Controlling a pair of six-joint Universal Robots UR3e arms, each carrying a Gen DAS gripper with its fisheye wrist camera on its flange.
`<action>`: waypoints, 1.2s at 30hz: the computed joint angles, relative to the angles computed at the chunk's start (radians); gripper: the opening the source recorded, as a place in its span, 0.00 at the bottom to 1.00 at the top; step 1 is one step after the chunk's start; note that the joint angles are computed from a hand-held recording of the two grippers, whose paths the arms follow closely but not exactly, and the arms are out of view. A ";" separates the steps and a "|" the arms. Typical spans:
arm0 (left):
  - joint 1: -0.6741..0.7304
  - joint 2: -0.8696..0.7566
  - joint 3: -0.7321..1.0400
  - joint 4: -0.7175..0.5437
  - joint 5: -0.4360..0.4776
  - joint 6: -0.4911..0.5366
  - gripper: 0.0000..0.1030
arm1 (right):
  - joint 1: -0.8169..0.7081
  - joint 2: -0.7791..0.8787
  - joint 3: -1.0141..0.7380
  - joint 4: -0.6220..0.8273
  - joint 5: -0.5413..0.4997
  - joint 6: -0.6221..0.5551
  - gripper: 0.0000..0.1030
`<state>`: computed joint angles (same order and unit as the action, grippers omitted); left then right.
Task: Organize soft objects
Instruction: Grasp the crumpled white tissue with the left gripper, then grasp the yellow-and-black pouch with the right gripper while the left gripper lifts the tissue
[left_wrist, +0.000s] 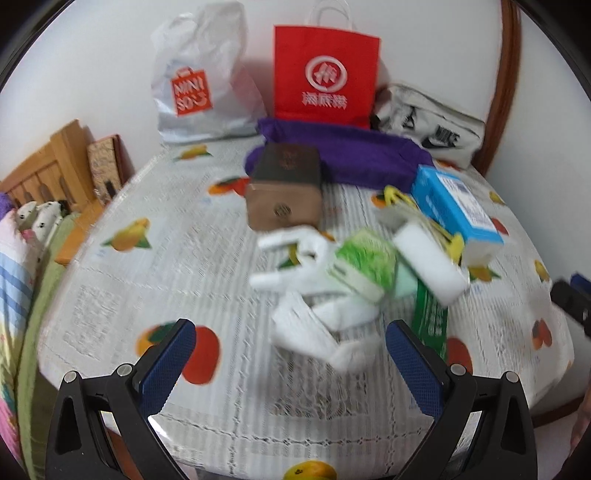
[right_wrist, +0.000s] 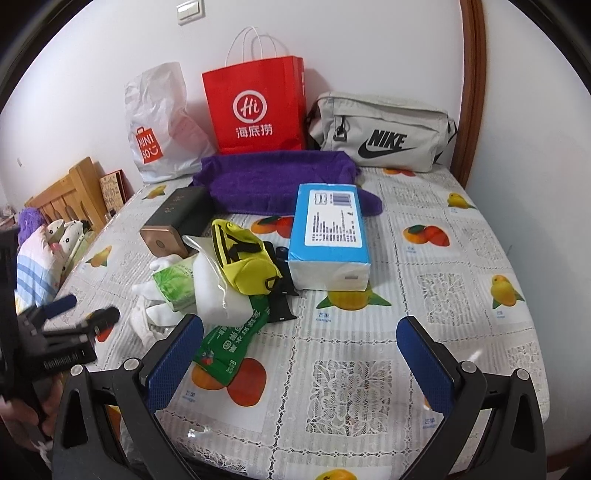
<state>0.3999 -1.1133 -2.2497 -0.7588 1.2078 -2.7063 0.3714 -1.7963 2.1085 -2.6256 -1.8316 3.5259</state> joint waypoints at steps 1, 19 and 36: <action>-0.015 -0.016 -0.008 0.020 0.007 -0.004 1.00 | -0.006 0.007 0.004 -0.005 0.009 -0.001 1.00; -0.076 -0.212 -0.103 0.256 0.039 0.048 0.31 | -0.110 0.067 0.080 -0.120 0.173 -0.055 1.00; 0.123 -0.283 -0.084 0.293 -0.063 0.051 0.26 | -0.146 0.255 -0.066 -0.261 0.271 -0.147 0.86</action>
<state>0.5232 -1.3963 -2.3333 -0.4663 1.1445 -2.6552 0.2256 -1.5411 2.0430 -2.8863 -1.5604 3.3793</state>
